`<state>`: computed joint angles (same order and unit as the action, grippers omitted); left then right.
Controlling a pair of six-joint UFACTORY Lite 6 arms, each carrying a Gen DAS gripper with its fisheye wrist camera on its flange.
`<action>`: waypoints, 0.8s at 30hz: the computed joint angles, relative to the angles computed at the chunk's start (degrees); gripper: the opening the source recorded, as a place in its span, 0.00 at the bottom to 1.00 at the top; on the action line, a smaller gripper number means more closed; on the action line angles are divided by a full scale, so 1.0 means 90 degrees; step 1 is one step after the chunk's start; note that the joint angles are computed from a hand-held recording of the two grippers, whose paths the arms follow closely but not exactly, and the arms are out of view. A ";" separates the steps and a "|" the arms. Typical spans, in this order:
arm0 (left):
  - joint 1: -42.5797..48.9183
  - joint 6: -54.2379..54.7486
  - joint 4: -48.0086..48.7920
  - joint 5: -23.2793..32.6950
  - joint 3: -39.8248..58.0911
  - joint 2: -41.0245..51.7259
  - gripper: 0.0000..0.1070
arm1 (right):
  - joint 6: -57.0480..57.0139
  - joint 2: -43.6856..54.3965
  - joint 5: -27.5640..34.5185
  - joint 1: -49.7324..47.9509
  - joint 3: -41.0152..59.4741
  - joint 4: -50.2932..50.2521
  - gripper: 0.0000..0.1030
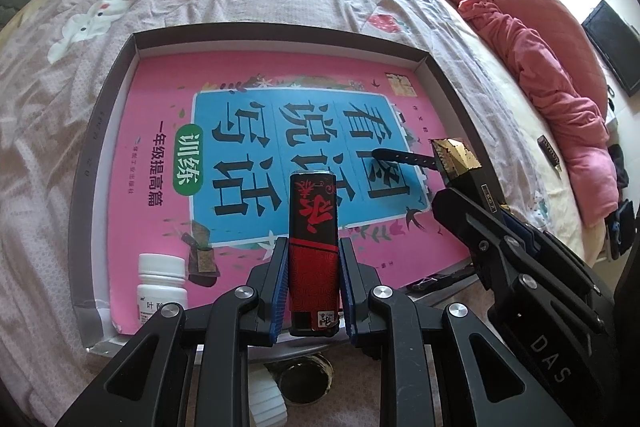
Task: Organize rigid objects
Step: 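Lower the lighter onto the workbook while the right gripper lowers the black case beside it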
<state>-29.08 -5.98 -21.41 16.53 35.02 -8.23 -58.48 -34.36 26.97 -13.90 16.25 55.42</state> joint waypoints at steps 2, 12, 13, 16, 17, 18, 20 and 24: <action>0.0042 0.0158 -0.0143 -0.0016 0.0003 0.0086 0.22 | -0.0141 0.0067 0.0062 -0.0018 0.0009 0.0143 0.22; 0.0184 0.0295 -0.0067 -0.0140 -0.0033 0.0165 0.22 | -0.0716 0.0908 -0.0315 0.0554 0.0243 0.0700 0.22; 0.0214 0.0411 -0.0144 -0.0152 -0.0038 0.0173 0.22 | -0.0721 0.0987 -0.0397 0.0624 0.0267 0.0651 0.22; 0.0257 0.0483 -0.0153 -0.0174 -0.0053 0.0168 0.21 | -0.0428 0.1340 -0.0835 0.0978 0.0400 0.0349 0.22; 0.0266 0.0493 -0.0149 -0.0183 -0.0049 0.0178 0.21 | -0.0364 0.1395 -0.0912 0.1029 0.0415 0.0287 0.22; 0.0257 0.0449 -0.0108 -0.0194 -0.0048 0.0184 0.21 | -0.0277 0.1461 -0.1030 0.1124 0.0422 0.0203 0.22; 0.0260 0.0463 -0.0112 -0.0212 -0.0062 0.0179 0.21 | -0.0333 0.1547 -0.1136 0.1204 0.0416 0.0246 0.22; 0.0255 0.0431 -0.0070 -0.0187 -0.0045 0.0191 0.21 | -0.0415 0.1765 -0.1287 0.1257 0.0408 0.0358 0.22</action>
<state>-26.78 -2.10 -22.05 14.85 34.62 -6.51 -62.22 -18.47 15.38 -2.58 19.92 58.64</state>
